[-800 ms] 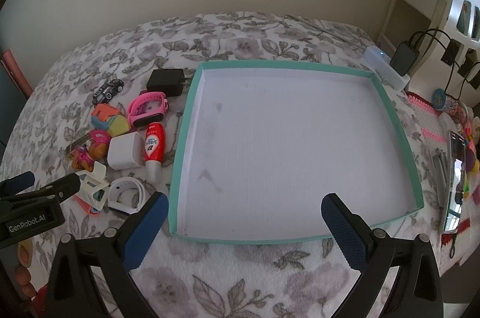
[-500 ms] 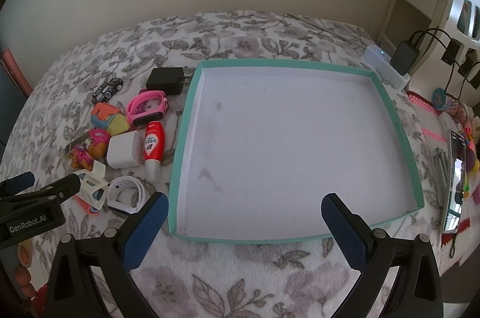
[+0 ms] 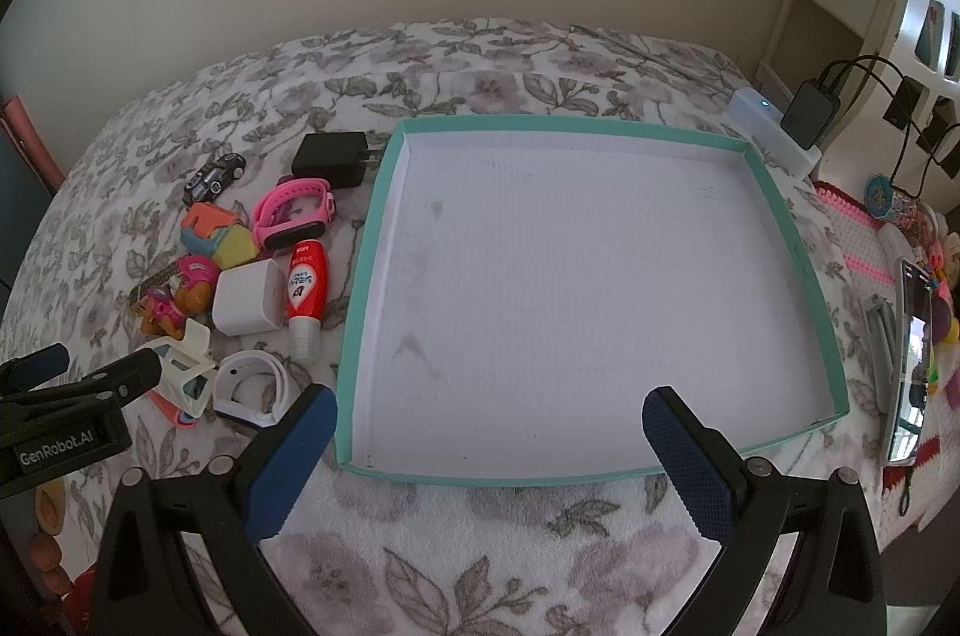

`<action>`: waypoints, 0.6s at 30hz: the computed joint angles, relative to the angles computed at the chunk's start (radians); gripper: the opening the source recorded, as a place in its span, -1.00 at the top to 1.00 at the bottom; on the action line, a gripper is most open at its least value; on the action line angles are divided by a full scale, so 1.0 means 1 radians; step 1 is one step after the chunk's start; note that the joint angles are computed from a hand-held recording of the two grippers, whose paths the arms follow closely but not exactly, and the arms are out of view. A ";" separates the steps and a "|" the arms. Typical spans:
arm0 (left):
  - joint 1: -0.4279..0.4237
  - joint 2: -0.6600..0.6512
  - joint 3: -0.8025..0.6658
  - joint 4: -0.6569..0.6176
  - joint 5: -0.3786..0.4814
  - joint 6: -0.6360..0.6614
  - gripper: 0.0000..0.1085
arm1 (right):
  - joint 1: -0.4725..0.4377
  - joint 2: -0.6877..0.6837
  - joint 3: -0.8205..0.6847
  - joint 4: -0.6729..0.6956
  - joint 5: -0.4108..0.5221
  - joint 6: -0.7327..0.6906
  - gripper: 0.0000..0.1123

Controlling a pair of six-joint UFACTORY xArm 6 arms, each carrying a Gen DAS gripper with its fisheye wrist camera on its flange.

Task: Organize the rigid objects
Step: 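Move both grippers toward the cluster of small items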

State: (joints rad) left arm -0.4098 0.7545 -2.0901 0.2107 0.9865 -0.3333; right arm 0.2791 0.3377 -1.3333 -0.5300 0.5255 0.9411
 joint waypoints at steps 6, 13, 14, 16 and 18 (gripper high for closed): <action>0.000 0.001 -0.002 0.001 0.001 0.000 -0.90 | 0.000 0.000 0.000 0.000 0.000 0.001 -0.83; 0.000 0.004 -0.007 0.001 0.004 0.000 -0.90 | 0.001 -0.001 0.004 -0.002 -0.001 0.004 -0.83; -0.001 0.004 -0.008 0.001 0.007 0.000 -0.90 | 0.001 0.001 0.001 -0.001 -0.001 0.002 -0.83; -0.001 0.004 -0.008 0.001 0.005 0.000 -0.90 | 0.001 0.001 0.001 0.000 -0.001 0.002 -0.83; 0.000 0.005 -0.008 0.001 0.005 0.000 -0.90 | 0.001 0.002 0.001 0.001 -0.001 0.001 -0.83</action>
